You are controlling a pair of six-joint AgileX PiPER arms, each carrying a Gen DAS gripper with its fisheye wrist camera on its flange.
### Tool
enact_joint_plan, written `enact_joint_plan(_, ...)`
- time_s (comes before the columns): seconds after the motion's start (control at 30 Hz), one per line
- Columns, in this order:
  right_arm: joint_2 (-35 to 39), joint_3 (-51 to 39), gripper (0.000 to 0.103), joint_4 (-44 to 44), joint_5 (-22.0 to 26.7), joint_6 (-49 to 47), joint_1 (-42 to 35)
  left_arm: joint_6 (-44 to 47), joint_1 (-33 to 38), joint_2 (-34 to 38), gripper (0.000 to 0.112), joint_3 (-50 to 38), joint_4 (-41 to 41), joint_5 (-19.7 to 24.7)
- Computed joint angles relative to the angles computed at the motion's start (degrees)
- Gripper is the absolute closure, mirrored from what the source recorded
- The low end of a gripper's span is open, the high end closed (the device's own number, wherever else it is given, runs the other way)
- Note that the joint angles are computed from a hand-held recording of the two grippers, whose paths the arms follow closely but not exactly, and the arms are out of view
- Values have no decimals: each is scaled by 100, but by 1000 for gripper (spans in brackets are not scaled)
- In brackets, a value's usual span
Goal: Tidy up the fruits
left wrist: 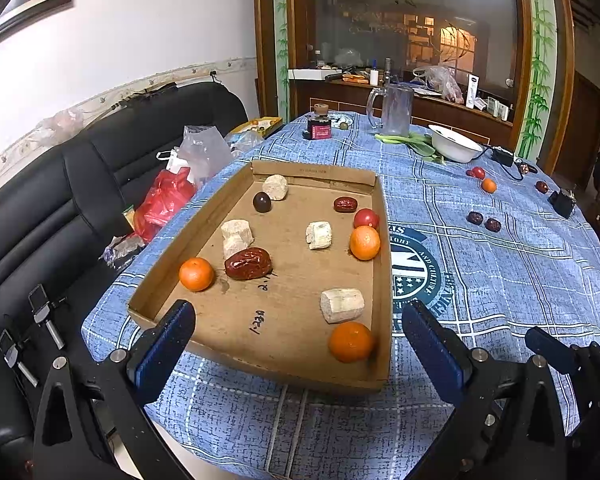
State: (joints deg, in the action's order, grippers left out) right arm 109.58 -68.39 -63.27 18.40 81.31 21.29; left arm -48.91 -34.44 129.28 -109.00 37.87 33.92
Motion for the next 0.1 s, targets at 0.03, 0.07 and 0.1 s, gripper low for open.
enact_joint_plan(0.03, 4, -2, 17, 5, -9, -5, -5, 72, 5, 25, 9, -49, -75, 22)
enact_joint_plan(0.07, 9, -3, 17, 14, -19, -15, -12, 137, 10, 49, 9, -89, -148, 42)
enact_joint_plan(0.1, 16, -14, 17, 52, -30, -62, -26, 229, 22, 88, 9, -157, -246, 73)
